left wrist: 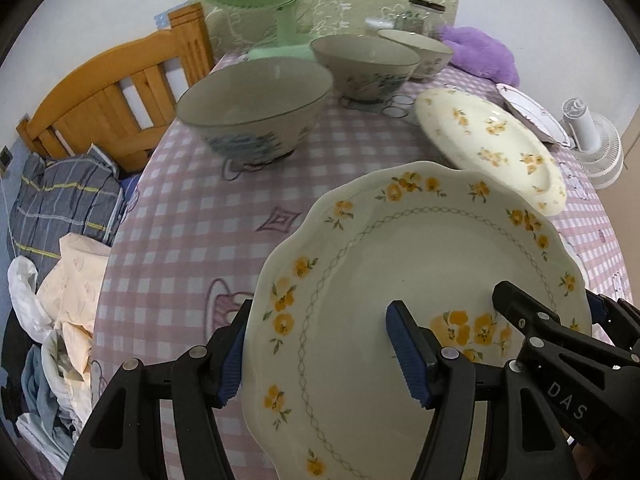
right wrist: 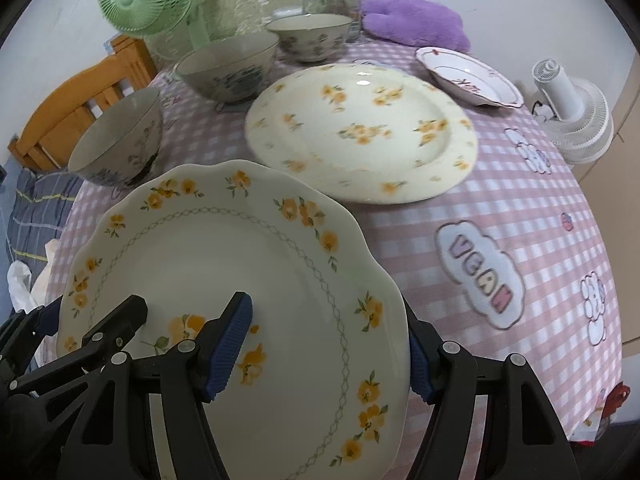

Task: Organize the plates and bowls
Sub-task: 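Lift the plate with both grippers and carry it toward the bowls, then lower the plate onto the table and open both grippers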

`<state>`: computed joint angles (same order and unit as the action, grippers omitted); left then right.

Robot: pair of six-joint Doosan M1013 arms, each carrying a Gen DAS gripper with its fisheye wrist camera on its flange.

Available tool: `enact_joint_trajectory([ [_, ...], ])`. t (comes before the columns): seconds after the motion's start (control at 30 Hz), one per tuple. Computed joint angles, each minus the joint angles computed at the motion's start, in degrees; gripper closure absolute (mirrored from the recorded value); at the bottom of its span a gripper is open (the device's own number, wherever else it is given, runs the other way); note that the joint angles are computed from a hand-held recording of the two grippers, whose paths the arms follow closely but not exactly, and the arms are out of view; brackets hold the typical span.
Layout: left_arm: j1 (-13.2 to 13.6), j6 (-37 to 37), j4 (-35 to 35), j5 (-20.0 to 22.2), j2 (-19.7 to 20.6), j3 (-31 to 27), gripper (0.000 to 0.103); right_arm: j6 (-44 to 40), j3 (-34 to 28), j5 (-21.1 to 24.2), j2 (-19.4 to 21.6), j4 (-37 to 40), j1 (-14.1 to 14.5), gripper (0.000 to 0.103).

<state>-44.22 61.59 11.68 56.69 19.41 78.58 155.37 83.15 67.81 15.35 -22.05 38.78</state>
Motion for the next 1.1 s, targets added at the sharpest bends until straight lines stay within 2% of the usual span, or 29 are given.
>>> enact_joint_trajectory([
  [0.3, 1.59, 1.69, -0.97, 0.07, 0.23, 1.03, 0.037, 0.44, -2.13, 0.74, 2.43, 1.34, 0.64, 0.033],
  [0.6, 1.76, 2.73, -0.61, -1.8, 0.27, 1.55, 0.036, 1.95, -2.87, 1.61, 3.58, 1.87, 0.26, 0.035],
  [0.77, 1.89, 5.03, -2.26, -0.79, 0.4, 1.08, 0.031, 1.44, -3.3, 2.18, 3.86, 2.0, 0.2, 0.035],
  [0.9, 1.6, 4.18, -0.85, -1.76, -0.6, 1.65, 0.024, -0.14, -3.58, 2.73, 3.74, 2.5, 0.29, 0.034],
  [1.1, 1.7, 4.22, -1.58, -1.04, -1.18, 0.86, 0.014, 0.03, -3.83, 3.63, 2.43, 0.6, 1.05, 0.032],
])
